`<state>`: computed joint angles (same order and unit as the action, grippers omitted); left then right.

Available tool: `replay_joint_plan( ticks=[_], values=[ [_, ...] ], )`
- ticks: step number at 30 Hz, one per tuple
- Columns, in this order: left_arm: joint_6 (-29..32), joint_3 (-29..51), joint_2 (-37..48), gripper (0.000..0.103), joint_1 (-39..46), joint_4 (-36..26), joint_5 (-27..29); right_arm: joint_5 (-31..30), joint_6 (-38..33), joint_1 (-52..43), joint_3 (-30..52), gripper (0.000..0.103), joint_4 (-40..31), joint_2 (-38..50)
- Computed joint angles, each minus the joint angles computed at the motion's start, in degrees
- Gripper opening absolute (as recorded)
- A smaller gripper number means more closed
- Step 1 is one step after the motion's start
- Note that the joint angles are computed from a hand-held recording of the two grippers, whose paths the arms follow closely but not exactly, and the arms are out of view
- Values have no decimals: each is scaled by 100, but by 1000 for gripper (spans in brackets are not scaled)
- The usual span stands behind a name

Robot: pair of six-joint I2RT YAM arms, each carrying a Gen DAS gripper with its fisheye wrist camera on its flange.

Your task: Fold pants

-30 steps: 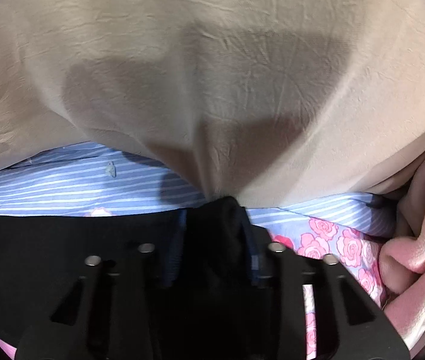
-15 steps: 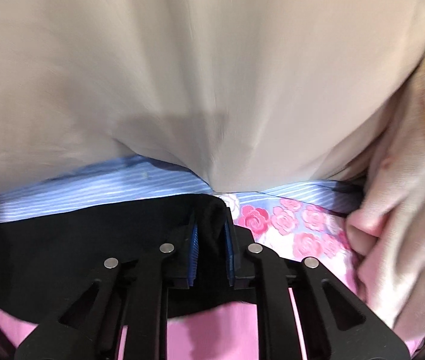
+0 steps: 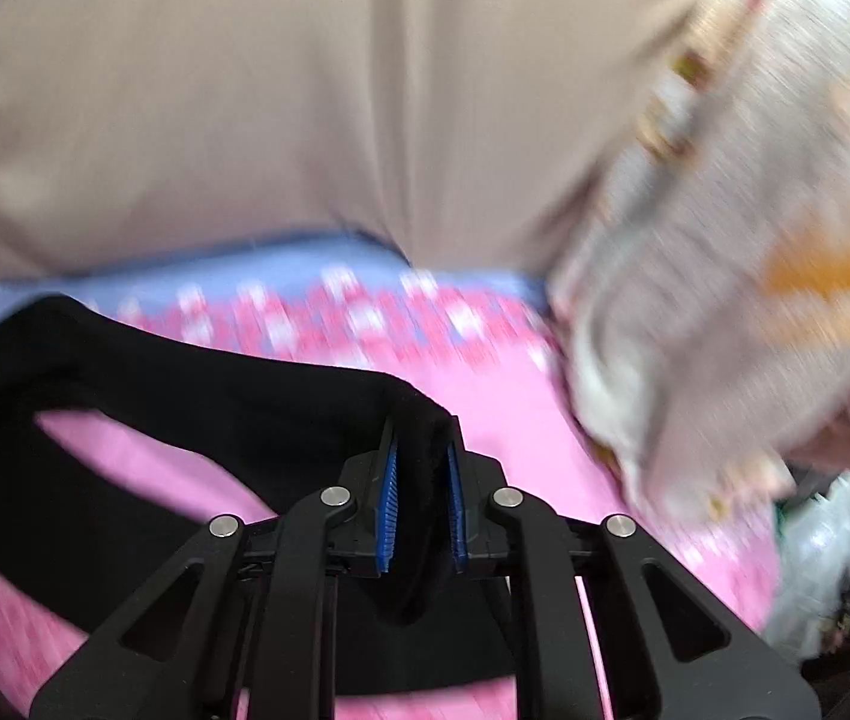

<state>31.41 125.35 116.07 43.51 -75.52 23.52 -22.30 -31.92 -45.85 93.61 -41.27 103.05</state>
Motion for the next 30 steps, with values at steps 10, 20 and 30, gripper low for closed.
replay_joint_plan(
  ticks=[10,20,30],
  values=[
    [208,-2925,-567,29,287,1824,-1378,1250,-560,-931,-2426,35,867,-243],
    [-32,-2710,-1593,59,664,1722,-1521,-88,447,-2321,-2121,83,196,-916],
    [-1985,-4105,-1928,81,-1327,1986,-2102,477,1891,-1008,-1360,66,-245,263]
  ],
)
